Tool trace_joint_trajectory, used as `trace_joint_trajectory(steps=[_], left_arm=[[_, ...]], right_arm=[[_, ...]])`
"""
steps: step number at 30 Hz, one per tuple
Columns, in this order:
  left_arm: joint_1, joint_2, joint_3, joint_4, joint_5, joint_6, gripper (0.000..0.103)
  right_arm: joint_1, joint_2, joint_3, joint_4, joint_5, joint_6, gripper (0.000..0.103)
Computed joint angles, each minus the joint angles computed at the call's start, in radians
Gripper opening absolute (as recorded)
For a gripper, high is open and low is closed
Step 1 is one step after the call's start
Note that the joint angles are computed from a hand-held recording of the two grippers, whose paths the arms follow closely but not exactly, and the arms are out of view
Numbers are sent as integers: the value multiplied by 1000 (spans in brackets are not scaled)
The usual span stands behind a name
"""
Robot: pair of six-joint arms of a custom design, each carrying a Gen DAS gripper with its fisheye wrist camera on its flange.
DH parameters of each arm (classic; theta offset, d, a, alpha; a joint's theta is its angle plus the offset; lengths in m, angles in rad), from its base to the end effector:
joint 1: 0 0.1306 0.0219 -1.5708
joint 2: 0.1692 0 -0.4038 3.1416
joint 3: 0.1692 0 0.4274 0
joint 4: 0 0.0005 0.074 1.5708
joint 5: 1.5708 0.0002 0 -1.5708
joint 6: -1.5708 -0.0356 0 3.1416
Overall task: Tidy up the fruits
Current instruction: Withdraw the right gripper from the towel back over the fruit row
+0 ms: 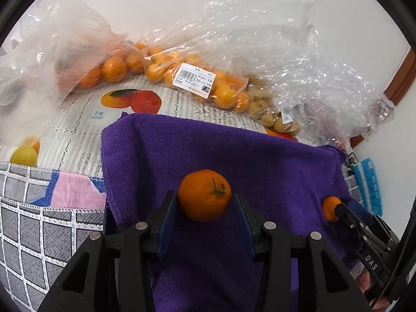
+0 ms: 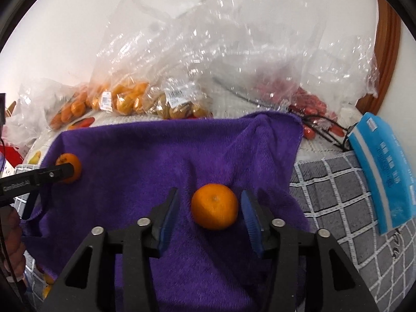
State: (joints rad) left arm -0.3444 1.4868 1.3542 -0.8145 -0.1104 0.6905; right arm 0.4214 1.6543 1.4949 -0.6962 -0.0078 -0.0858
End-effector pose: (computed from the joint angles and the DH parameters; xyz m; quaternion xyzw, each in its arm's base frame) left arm 0.5129 -0.1803 0.3875 -0.1803 0.9332 -0.1059 0.2922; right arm 0.5627 0.2520 0.3709 -0.1578 0.9234 0.0913 0.3379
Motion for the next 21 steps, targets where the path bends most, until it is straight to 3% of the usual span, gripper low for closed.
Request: trace_joint_trajectory(steps=[2, 5, 14, 16, 21], left_arm=[[-6, -19, -6, 1, -8, -1, 54], [-22, -47, -10, -8, -38, -26, 55], [-132, -187, -40, -101, -237, -56, 59], [-171, -222, -52, -135, -292, -40, 59], [-241, -313, -104, -165, -334, 39, 59]], right_arm=[[8, -29, -14, 0, 24, 0, 55], [21, -79, -45, -1, 75, -6, 55], [71, -287, -192, -20, 220, -59, 55], [77, -332, -225, -25, 245, -77, 55], [76, -441, -296, -63, 244, -117, 55]])
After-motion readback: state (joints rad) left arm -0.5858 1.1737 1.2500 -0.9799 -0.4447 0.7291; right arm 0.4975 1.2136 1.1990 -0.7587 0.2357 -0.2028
